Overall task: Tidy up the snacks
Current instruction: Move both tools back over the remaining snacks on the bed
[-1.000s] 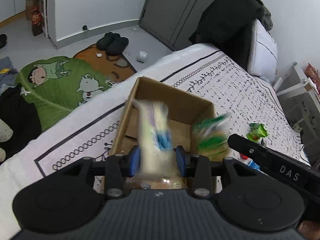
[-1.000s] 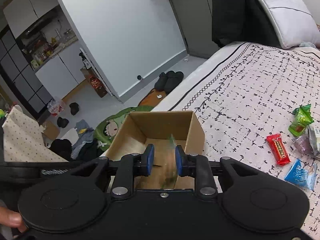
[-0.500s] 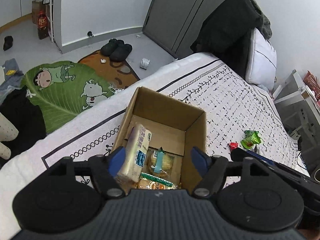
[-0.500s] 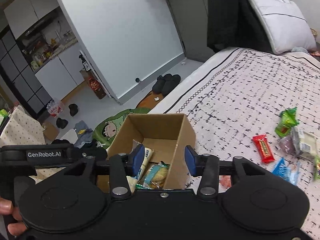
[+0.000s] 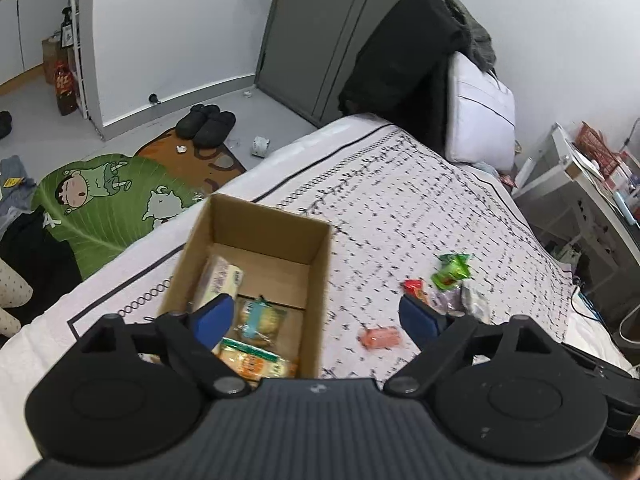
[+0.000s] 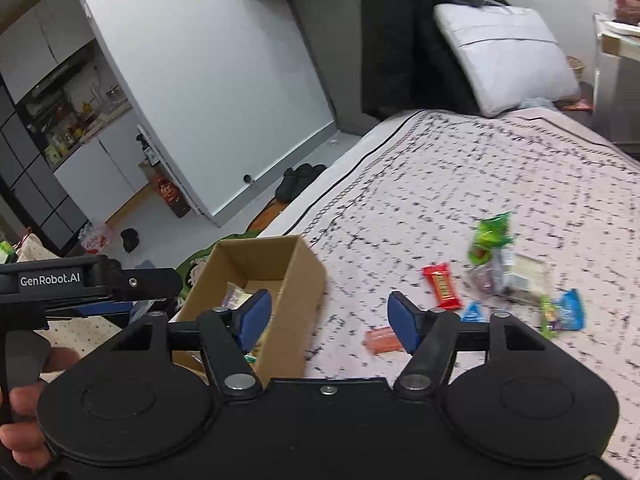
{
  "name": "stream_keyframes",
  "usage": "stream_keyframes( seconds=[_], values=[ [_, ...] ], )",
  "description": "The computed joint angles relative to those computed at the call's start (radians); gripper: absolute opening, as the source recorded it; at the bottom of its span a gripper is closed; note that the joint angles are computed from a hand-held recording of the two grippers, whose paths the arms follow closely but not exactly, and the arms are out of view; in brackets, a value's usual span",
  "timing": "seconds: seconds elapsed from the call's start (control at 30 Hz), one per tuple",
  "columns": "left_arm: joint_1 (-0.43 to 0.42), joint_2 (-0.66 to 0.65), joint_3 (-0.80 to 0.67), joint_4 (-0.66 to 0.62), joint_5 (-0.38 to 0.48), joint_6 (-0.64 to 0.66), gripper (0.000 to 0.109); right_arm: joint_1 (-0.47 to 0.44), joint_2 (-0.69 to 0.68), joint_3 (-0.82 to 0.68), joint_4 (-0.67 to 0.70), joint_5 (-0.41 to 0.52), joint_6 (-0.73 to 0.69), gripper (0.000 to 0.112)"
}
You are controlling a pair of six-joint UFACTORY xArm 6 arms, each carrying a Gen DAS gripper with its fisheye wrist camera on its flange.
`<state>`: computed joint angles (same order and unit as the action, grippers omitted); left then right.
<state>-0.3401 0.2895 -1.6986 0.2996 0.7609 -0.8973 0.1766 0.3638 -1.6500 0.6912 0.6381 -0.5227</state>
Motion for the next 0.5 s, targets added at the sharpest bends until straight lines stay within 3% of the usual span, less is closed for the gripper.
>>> stream_keyframes(
  seconds=[0.27, 0.5],
  values=[
    [-0.076, 0.095, -0.202, 0.028, 0.150, -0.021, 0.095, -0.073, -0.071, 0.057, 0.049, 0.015, -0.045, 0.080],
    [-0.131, 0.192, -0.371, 0.025, 0.244, -0.030, 0.095, -0.146, -0.105, 0.090, 0.062, 0.026, -0.072, 0.085]
  ],
)
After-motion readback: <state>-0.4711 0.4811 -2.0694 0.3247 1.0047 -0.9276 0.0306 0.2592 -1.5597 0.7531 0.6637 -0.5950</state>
